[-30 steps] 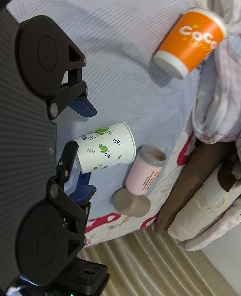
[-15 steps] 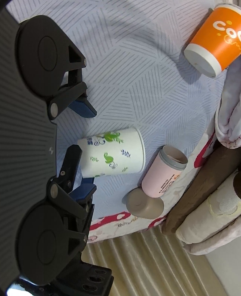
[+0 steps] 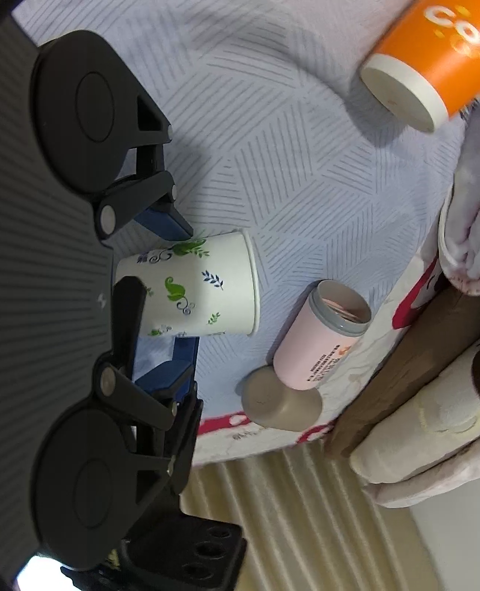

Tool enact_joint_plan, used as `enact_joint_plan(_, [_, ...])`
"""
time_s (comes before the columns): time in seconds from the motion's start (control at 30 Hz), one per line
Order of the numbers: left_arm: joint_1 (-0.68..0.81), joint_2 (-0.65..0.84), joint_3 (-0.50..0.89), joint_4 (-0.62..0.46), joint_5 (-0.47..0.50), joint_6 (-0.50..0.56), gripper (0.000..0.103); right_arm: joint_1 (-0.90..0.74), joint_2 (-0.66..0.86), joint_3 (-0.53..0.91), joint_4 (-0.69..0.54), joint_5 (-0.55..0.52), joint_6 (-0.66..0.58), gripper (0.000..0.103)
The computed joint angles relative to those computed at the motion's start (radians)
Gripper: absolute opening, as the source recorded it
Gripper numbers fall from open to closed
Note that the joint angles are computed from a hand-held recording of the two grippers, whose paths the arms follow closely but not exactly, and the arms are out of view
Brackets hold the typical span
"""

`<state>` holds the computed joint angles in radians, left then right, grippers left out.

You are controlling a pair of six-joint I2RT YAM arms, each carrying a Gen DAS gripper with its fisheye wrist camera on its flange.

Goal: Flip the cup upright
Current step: 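Lift the cup with the right tool and rotate it rim-up, then lower the upright cup onto the blue mat and open the right tool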

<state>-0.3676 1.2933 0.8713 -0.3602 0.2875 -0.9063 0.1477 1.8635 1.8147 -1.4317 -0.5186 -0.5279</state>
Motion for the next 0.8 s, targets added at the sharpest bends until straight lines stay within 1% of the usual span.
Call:
enact_joint_plan(0.03, [-0.004,0.009,0.014,-0.017,-0.011,0.016,0.070,0.004,-0.003,-0.011,0.016,0.018,0.020,0.085])
enact_joint_plan(0.1, [-0.011,0.016,0.029,-0.029,-0.025,0.041,0.068,0.000,0.006,-0.017,0.023,0.016,0.022,0.084])
enact_joint_plan(0.13, [-0.012,0.018,0.032,-0.027,-0.026,0.047,0.067,0.000,0.007,-0.023,0.028,0.013,0.026,0.082])
enact_joint_plan(0.17, [-0.014,0.021,0.034,-0.023,-0.027,0.051,0.064,-0.002,0.006,-0.033,0.033,0.006,0.020,0.079])
enact_joint_plan(0.2, [-0.017,0.022,0.036,-0.021,-0.028,0.055,0.062,-0.005,0.003,-0.046,0.040,-0.007,0.016,0.071])
enact_joint_plan(0.23, [-0.027,0.025,0.046,-0.036,-0.045,0.065,0.060,-0.006,-0.006,-0.064,0.049,-0.011,0.014,0.068])
enact_joint_plan(0.27, [-0.040,0.030,0.058,-0.055,-0.063,0.087,0.058,-0.009,-0.022,-0.085,0.068,-0.011,0.004,0.068])
enact_joint_plan(0.33, [-0.067,0.023,0.063,-0.071,-0.099,0.120,0.057,-0.008,-0.062,-0.129,0.106,0.001,-0.033,0.067])
enact_joint_plan(0.4, [-0.093,0.007,0.065,-0.082,-0.138,0.130,0.057,-0.013,-0.097,-0.166,0.135,-0.001,-0.072,0.067])
enact_joint_plan(0.57, [-0.177,-0.006,0.096,-0.129,-0.272,0.190,0.056,-0.008,-0.235,-0.335,0.294,0.005,-0.149,0.067])
enact_joint_plan(0.7, [-0.254,-0.036,0.090,-0.127,-0.410,0.238,0.055,0.008,-0.358,-0.490,0.472,0.023,-0.201,0.067])
enact_joint_plan(0.8, [-0.280,-0.047,0.088,-0.113,-0.470,0.279,0.054,0.005,-0.417,-0.584,0.604,0.007,-0.199,0.067])
